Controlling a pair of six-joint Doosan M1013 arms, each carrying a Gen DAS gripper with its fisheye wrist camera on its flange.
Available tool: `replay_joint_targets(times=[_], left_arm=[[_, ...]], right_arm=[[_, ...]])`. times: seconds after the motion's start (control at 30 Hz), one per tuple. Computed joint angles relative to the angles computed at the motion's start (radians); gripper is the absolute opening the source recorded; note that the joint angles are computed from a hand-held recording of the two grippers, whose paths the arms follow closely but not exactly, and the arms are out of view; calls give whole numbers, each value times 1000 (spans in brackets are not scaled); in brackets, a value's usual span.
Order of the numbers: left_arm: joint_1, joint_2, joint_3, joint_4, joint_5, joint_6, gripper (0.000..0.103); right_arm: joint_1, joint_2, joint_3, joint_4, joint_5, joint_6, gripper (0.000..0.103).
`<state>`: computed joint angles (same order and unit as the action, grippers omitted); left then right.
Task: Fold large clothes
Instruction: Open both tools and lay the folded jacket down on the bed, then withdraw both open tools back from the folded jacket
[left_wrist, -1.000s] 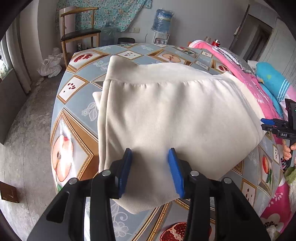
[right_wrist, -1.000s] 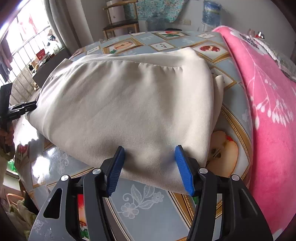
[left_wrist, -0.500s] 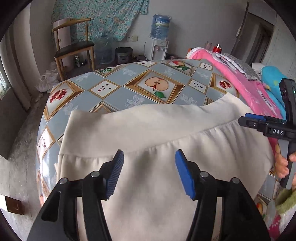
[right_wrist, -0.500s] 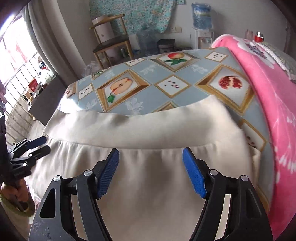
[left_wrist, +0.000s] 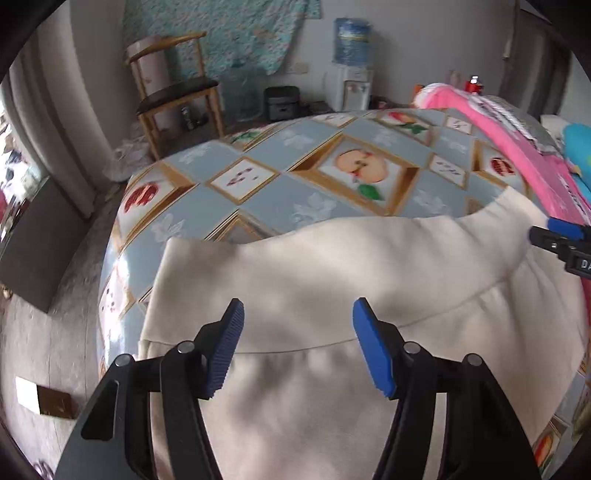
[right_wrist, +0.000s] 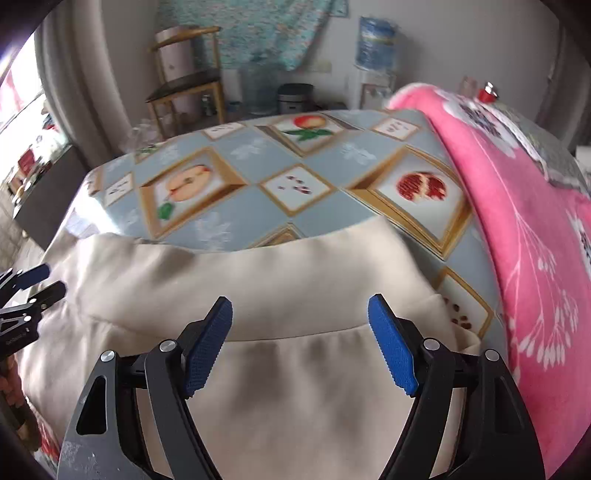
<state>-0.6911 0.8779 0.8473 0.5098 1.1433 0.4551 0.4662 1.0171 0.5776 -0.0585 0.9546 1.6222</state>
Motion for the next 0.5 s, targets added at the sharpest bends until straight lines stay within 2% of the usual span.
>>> replay_joint_targets(times=[0.03,0.07,0.13,0.17,0.27,0.37,0.43,0.5], left_arm=[[12,6,0,-41,16,5,60],[17,-6,30,-48,-20,-6,61],[12,-29,69,-23,-58,-27,61],[9,-39,79,-13,-56,-40,61],[-11,-113,187,42,-134,-117,61],[-44,-158,254,79,-117,-121,61],[-63,-178,297,85,-111,-132,61],[-73,-180,323,66,-103,-126,61]], right_arm=[[-4,40,-65,-31,69,32,72],[-13,63,-92,-9,104,32,72],[-27,47,-61,54,85,8,72],[-29,25,-27,62,64,6,72],[-41,-81,148,96,-63,20,72],[-55,-187,333,174,-160,-28,73],[-54,-238,435,192,-195,-54,73],[-47,-257,493,187,-194,-60,73]])
